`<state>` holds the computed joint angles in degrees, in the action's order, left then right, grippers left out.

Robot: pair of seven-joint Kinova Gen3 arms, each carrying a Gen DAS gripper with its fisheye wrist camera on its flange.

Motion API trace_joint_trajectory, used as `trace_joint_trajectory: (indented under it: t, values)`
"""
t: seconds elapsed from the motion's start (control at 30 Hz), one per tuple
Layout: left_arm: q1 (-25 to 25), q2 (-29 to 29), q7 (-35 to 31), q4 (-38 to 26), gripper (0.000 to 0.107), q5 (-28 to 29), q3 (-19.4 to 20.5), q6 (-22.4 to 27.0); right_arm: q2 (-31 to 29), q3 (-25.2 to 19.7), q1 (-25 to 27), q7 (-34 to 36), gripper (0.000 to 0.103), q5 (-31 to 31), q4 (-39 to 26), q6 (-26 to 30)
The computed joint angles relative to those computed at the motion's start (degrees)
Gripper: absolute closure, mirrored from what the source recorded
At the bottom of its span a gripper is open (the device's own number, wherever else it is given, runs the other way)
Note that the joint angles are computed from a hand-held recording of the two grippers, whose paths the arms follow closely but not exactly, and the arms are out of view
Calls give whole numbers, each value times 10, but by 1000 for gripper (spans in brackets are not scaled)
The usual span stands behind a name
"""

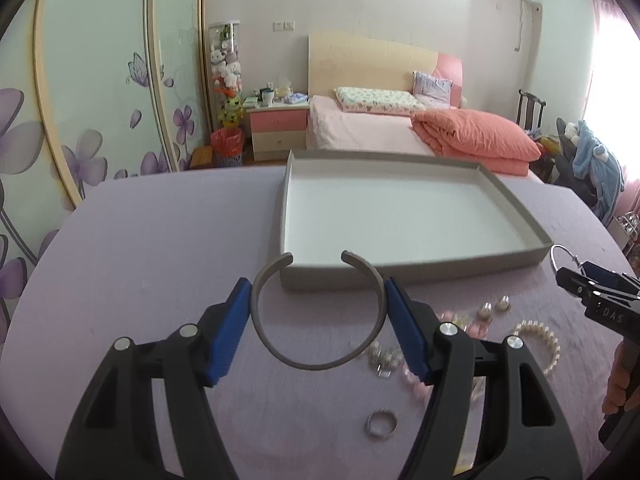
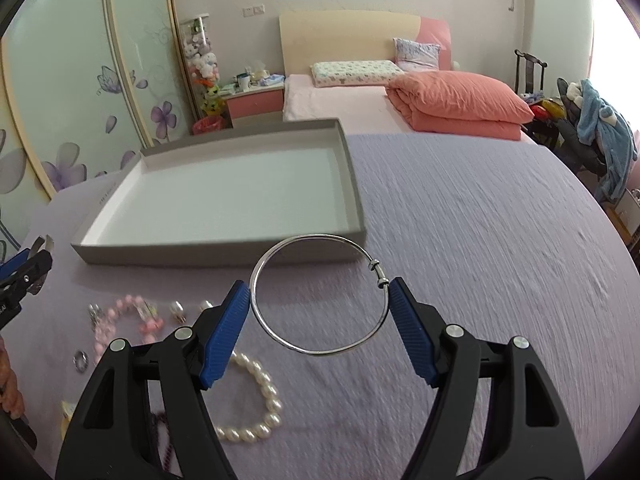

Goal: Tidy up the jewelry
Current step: 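Carry the cuff with the left tool into the tray while the right tool drops the bangle there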

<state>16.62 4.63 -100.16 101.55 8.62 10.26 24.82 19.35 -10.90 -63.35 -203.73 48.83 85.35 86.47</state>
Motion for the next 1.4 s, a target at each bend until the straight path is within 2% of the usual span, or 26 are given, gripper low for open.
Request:
trace_joint_trajectory:
  t: [0.2, 0.43, 0.6, 0.8, 0.93, 1.13, 1.23, 1.33, 1.4]
  values:
    - [26, 30, 51, -41, 42, -49, -3, -10, 7, 14, 17, 47, 32, 27, -25, -7]
    - [52, 102, 86, -144, 42, -82, -9, 22, 20, 39, 55, 103, 32, 45, -52, -34]
    - [57, 172, 99, -247, 42, -72, -9, 91, 23, 54, 98, 135, 31, 32, -60, -85]
    - [93, 249, 108, -361, 41, -102, -25, 174, 30, 65, 165, 191, 31, -48, -76, -159]
    - [102, 297, 108, -439, 42, -101, -28, 236, 43, 75, 193, 234, 31, -105, -98, -174]
    - [121, 324, 112, -480, 41, -118, -45, 262, 61, 90, 200, 269, 31, -145, -121, -170]
    - [123, 330, 114, -487, 41, -117, -46, 270, 55, 95, 198, 264, 31, -152, -112, -181]
    - [130, 336, 121, -495, 41, -125, -53, 276, 52, 99, 196, 262, 22, -148, -111, -181]
    - [130, 332, 122, -485, 38, -126, -53, 264, 46, 99, 191, 255, 22, -141, -105, -179]
